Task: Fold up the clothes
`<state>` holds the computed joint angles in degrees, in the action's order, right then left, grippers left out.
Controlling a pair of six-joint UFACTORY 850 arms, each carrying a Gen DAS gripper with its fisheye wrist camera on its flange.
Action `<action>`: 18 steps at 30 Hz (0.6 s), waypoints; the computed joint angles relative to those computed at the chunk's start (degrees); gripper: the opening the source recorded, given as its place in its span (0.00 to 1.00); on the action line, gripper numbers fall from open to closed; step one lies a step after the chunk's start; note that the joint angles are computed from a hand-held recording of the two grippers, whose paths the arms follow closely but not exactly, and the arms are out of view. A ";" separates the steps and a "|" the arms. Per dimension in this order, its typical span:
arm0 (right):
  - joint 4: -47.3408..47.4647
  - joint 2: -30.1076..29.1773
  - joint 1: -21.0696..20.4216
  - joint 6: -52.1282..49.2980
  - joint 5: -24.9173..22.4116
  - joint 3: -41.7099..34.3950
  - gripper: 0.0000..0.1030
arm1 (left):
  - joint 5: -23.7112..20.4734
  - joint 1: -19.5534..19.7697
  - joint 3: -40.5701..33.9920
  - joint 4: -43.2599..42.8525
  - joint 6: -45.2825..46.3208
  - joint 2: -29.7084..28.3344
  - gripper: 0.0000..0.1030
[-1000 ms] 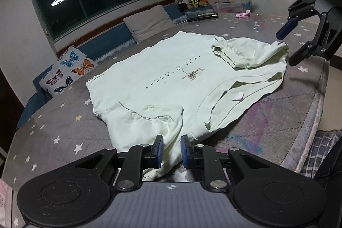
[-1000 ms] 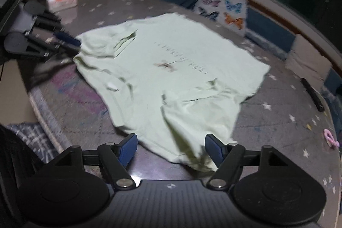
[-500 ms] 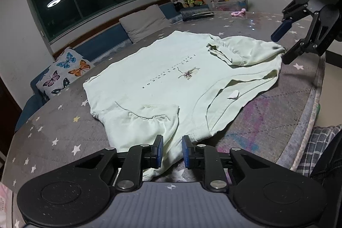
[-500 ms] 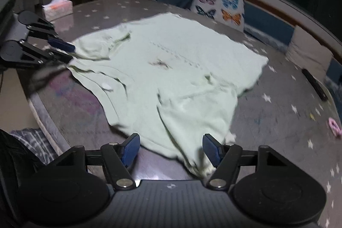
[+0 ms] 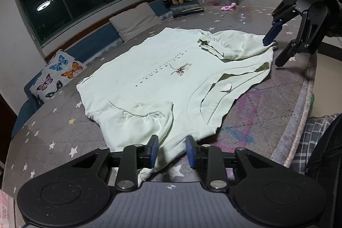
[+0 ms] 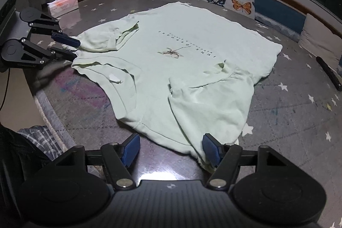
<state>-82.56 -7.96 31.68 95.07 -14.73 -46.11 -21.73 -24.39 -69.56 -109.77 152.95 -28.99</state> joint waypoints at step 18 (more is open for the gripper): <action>-0.60 0.17 0.02 -0.35 -0.04 -0.21 0.67 | -4.83 0.04 -4.11 9.63 -10.00 -2.18 0.11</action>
<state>-83.17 -7.79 31.70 94.73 -14.78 -46.32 -26.56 -24.35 -73.67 -100.14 142.95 -31.18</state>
